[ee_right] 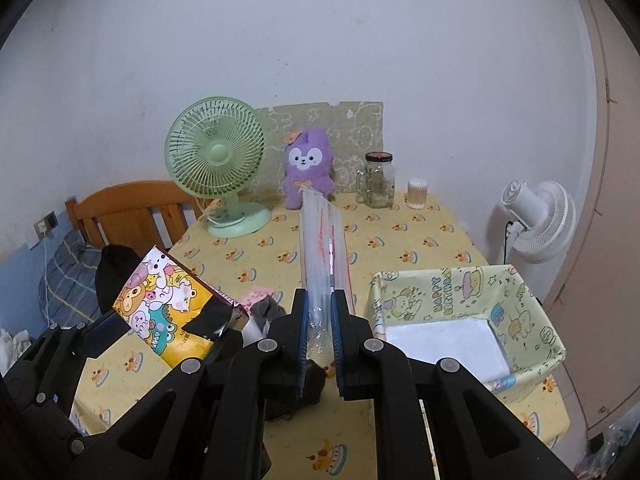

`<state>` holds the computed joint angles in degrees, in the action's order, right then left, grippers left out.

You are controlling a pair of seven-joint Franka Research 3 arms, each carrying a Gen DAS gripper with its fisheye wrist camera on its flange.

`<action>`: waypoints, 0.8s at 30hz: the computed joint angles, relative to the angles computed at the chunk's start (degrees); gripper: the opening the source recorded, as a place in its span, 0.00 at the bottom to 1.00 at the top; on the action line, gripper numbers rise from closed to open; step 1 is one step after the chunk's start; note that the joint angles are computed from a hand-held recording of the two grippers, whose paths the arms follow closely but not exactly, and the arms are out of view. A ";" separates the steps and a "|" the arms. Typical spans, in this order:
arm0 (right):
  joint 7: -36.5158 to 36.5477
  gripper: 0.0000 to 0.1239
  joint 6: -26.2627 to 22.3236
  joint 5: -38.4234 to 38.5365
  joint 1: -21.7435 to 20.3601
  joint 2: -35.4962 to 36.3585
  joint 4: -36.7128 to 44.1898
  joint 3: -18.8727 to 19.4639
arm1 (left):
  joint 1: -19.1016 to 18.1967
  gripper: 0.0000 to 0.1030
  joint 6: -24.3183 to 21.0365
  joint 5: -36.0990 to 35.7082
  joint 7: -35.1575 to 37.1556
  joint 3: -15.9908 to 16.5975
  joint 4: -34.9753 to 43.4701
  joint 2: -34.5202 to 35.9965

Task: Organize soft objects
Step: 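Grasp the snack pack with the left tool while the right tool grasps the straw bag, then carry both items over the gift box and release them inside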

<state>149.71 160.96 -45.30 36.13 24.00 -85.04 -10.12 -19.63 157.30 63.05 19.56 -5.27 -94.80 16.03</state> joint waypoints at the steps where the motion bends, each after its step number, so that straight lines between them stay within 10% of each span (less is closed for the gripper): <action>1: -0.15 0.11 0.22 0.22 -0.24 -0.10 -0.13 0.03 | -0.05 0.77 -0.03 -0.19 0.34 -0.12 0.51 0.35; 24: 3.75 0.11 -0.27 -6.54 -4.50 -4.50 -4.95 -1.49 | -5.93 0.77 3.19 -10.90 12.70 1.84 16.16 12.48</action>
<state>153.46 160.69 -51.85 31.63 19.50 -89.99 -11.60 -25.56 160.49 52.15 32.26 -3.43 -78.65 28.51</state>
